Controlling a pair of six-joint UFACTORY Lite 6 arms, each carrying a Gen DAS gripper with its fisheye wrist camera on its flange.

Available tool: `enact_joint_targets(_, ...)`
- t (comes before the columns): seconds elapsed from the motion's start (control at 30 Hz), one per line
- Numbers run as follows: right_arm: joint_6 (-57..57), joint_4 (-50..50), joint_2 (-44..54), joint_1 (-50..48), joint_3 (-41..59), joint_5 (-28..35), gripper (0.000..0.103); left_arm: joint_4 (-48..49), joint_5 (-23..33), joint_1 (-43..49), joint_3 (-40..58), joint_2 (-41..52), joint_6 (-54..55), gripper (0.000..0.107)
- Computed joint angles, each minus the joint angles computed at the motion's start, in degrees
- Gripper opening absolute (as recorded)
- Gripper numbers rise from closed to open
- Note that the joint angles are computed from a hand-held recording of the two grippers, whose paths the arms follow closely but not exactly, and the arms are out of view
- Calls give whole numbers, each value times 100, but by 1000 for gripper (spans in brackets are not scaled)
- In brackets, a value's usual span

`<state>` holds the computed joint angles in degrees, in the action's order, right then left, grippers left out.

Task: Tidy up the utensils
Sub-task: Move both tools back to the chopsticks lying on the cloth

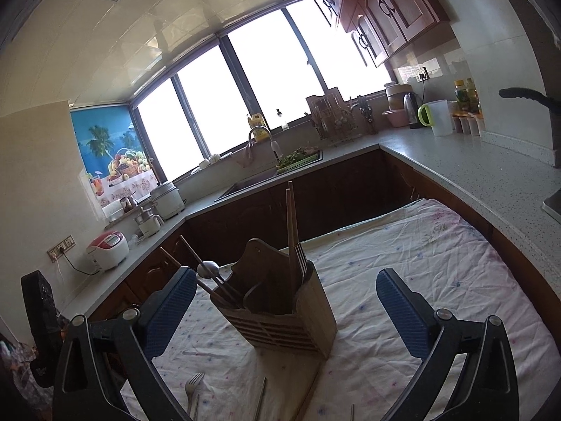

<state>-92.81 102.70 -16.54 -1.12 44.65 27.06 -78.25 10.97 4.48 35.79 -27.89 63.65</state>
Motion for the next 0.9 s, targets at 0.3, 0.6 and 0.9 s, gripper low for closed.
enact_joint_targets(0.3,509,-799,-663,-694,-1109,417,103,1107,215,-33,-1059,-795,-1190,84)
enact_joint_targets(0.6,324,-893,-886,-974,-1842,544,103,1412,37,-311,-1791,-923,-1668,84)
enact_joint_targets(0.9,93,-737,-704,-454,-1871,134,99,1416,-220,-597,-1708,-406,-1716,84)
